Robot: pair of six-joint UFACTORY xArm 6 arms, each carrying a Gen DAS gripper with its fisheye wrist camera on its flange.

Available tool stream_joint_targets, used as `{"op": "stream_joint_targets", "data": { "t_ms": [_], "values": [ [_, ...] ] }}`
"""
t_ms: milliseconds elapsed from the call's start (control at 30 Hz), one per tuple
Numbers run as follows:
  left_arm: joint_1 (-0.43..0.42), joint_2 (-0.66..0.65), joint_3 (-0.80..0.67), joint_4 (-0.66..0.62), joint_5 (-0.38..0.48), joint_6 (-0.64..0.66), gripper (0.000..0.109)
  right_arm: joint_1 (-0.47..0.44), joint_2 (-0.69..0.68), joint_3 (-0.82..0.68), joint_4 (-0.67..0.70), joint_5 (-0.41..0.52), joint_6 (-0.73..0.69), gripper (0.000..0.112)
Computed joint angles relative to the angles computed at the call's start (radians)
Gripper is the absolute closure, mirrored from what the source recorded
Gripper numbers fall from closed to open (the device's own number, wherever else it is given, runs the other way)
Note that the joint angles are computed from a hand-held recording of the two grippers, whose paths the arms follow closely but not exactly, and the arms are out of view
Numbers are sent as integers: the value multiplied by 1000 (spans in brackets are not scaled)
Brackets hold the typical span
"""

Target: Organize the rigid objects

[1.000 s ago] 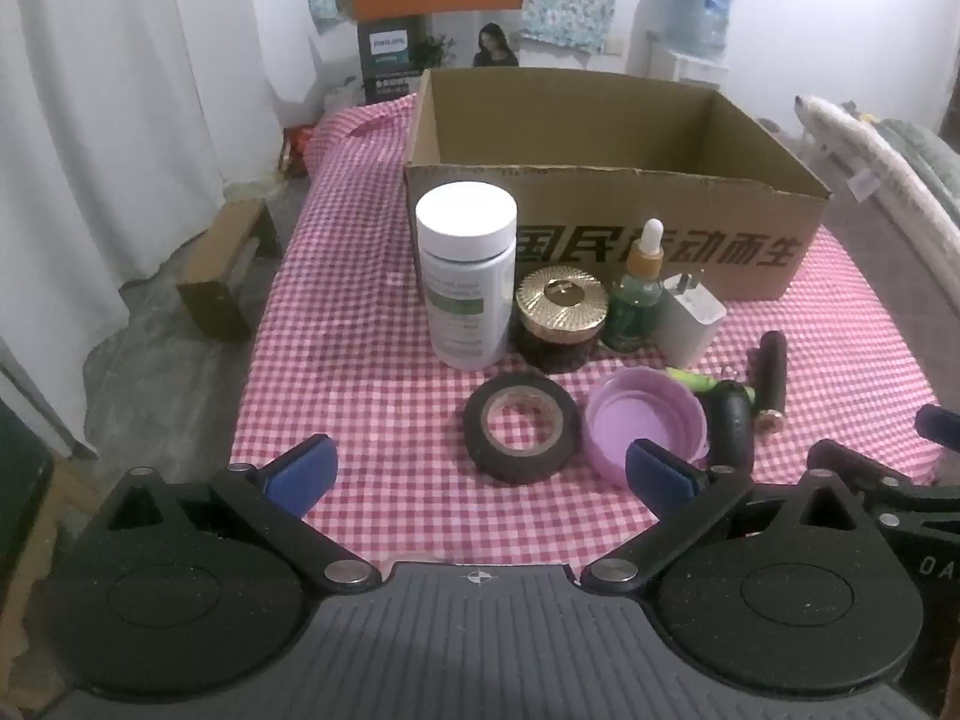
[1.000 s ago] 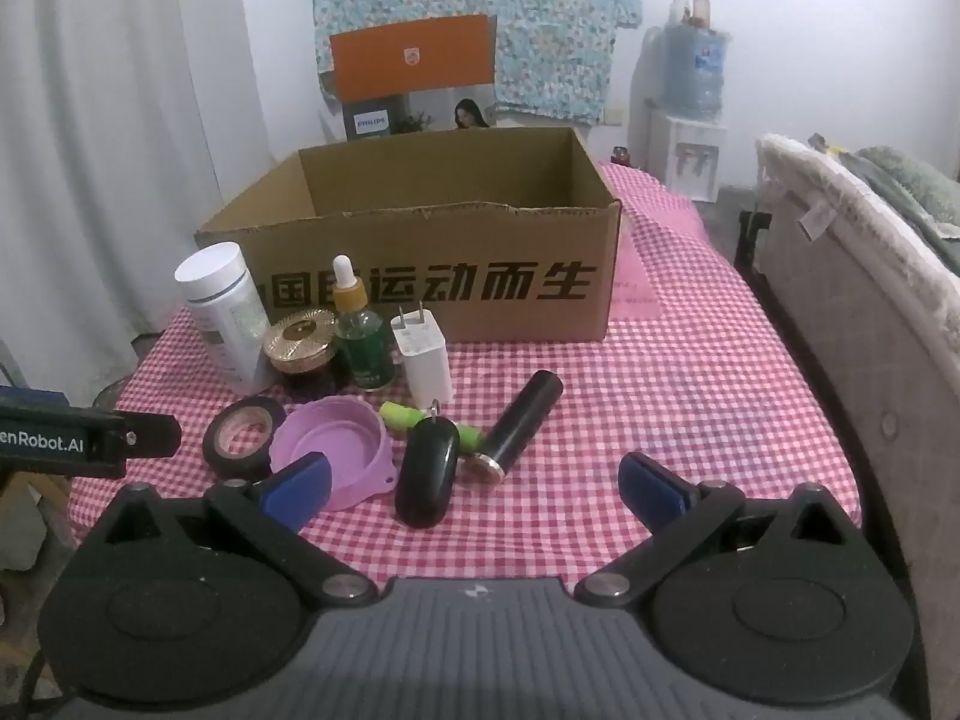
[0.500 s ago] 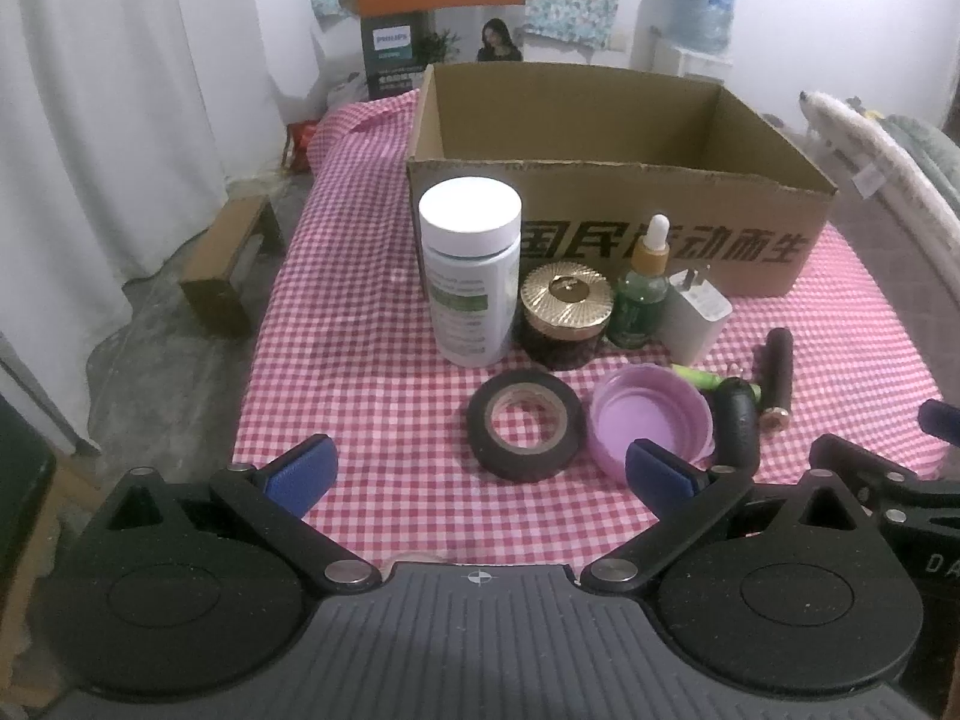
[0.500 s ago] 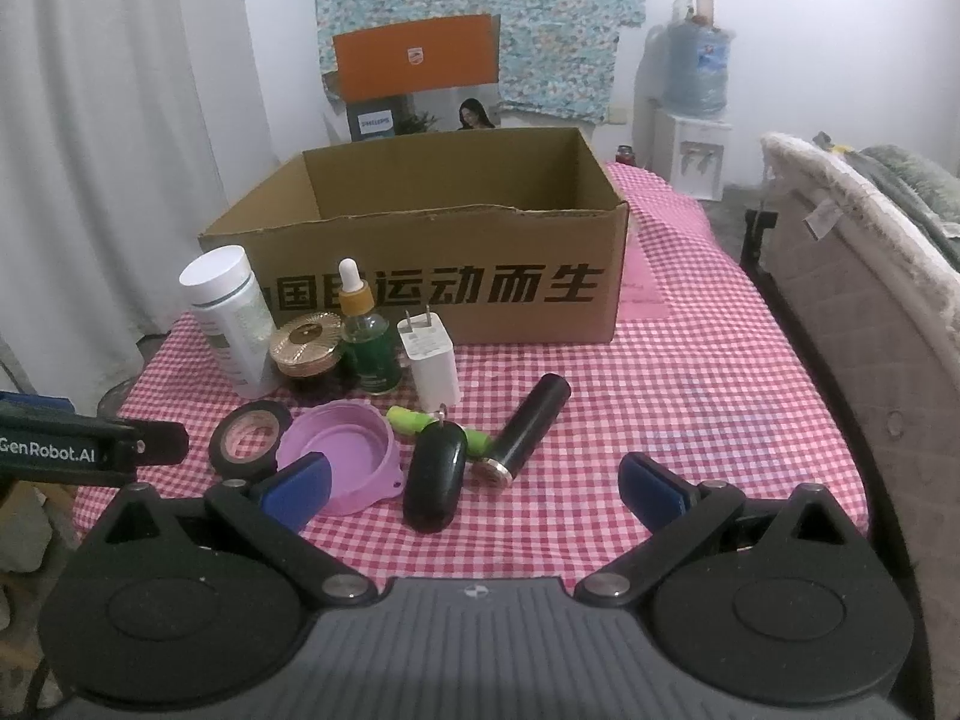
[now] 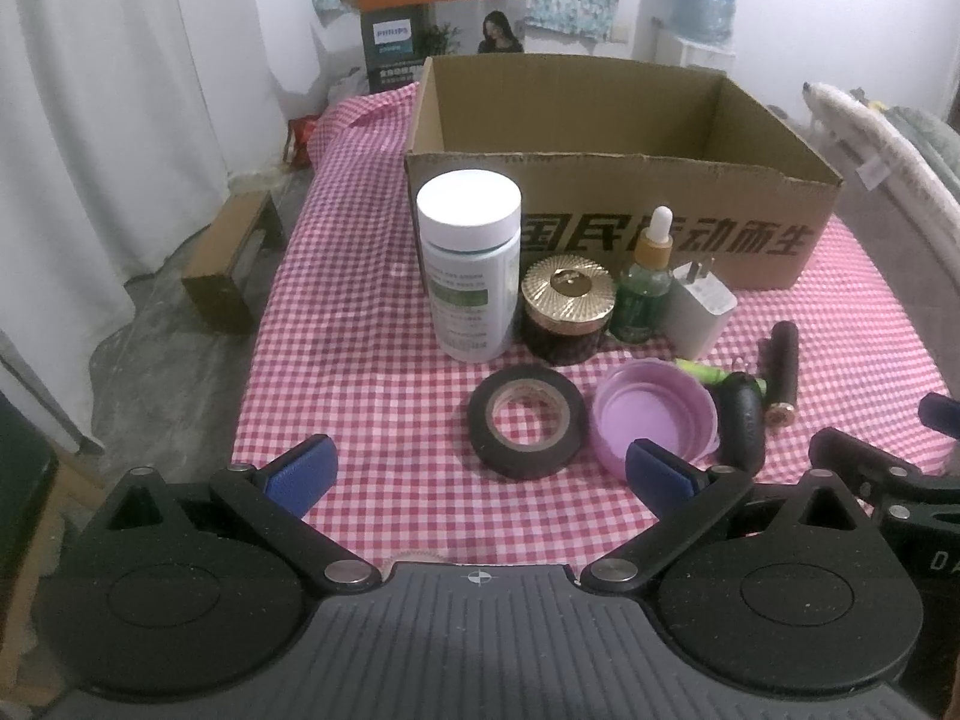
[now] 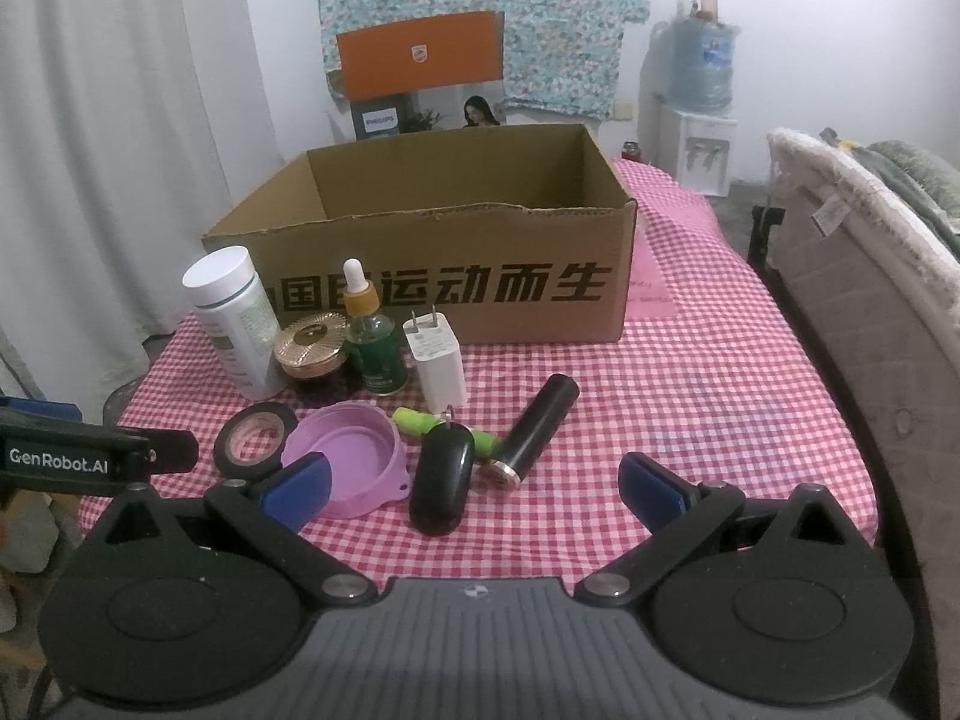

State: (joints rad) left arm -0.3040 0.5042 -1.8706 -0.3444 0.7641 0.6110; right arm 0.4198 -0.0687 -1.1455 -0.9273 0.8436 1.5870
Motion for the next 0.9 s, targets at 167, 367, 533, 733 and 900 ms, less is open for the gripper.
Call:
{"op": "stream_joint_targets", "data": {
  "t_ms": [167,367,533,733,900],
  "values": [
    [-1,6,-9,12,5,-10,6,-4,3,-2,3,-7,-3,9],
    [-1,13,-22,24,12,-17,6,-12,4,1,3,-25,-6,9],
    [-3,21,-33,36,19,-26,6,-17,7,2,6,-39,-9,9],
    [-5,31,-47,46,27,-34,6,-22,11,1,7,-51,-11,9],
    [-6,43,-64,55,36,-41,6,-29,18,-2,10,-65,-16,9]
  ]
}}
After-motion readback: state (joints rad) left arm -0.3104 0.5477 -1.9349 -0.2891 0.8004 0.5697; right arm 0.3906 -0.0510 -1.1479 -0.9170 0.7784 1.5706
